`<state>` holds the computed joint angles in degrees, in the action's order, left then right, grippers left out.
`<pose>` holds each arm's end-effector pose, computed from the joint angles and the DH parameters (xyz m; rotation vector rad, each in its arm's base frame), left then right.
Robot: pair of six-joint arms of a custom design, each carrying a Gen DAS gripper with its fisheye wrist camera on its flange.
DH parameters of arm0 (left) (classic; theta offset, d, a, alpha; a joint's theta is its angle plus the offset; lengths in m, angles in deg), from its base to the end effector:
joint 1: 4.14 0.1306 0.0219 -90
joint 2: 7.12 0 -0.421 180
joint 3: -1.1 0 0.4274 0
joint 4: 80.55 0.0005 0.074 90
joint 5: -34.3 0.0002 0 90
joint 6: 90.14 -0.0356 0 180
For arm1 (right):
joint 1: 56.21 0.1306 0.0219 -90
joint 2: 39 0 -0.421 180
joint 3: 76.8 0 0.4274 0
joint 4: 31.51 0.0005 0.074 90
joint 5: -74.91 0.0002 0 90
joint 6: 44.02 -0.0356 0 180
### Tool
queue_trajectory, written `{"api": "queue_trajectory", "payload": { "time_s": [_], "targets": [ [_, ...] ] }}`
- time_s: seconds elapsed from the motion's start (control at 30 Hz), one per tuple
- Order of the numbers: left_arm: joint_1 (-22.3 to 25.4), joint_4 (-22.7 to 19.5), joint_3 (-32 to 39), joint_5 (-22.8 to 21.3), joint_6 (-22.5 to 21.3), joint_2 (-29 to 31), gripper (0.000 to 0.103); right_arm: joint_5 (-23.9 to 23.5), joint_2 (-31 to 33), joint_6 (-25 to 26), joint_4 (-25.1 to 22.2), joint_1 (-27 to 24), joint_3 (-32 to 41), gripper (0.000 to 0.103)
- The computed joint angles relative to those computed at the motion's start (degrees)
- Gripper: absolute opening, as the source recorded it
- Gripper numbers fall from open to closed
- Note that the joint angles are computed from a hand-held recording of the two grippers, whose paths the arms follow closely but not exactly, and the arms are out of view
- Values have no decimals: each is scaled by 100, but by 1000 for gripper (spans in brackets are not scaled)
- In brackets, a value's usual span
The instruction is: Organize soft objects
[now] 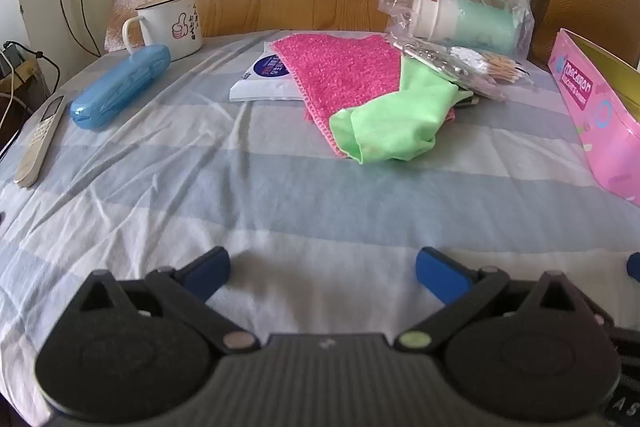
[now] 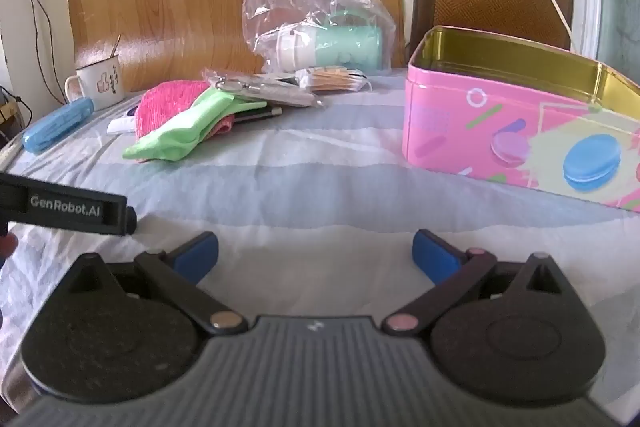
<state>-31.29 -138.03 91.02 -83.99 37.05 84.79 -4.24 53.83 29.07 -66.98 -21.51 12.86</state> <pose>0.4670 -0.2211 0.4457 -0.3796 2.4090 0.1655 0.4599 0.3097 0.4593 -0.2456 2.2320 0.2777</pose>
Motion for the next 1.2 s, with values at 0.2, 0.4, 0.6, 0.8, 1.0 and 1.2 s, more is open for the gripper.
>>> {"api": "queue_trajectory", "payload": {
  "time_s": [0.2, 0.4, 0.6, 0.8, 1.0, 1.2],
  "targets": [
    [5, 1, 1, 33, 14, -2, 103, -49, -31, 16, -55, -50, -13, 103],
    [-57, 253, -157, -153, 12, -72, 103, -76, -52, -111, 39, -25, 3, 103],
    [-115, 242, -172, -223, 53, -92, 103, -354, -168, -297, 280, -135, -180, 103],
    [-136, 382, -240, -361, 120, -104, 103, -442, -170, -297, 298, -156, -184, 103],
    [-123, 1007, -503, -588, -134, -179, 103, -569, -129, 2, 119, -190, -102, 103],
    [-91, 1144, -583, -489, -316, -247, 103, -405, -117, -153, 245, -150, -140, 103]
  ]
}}
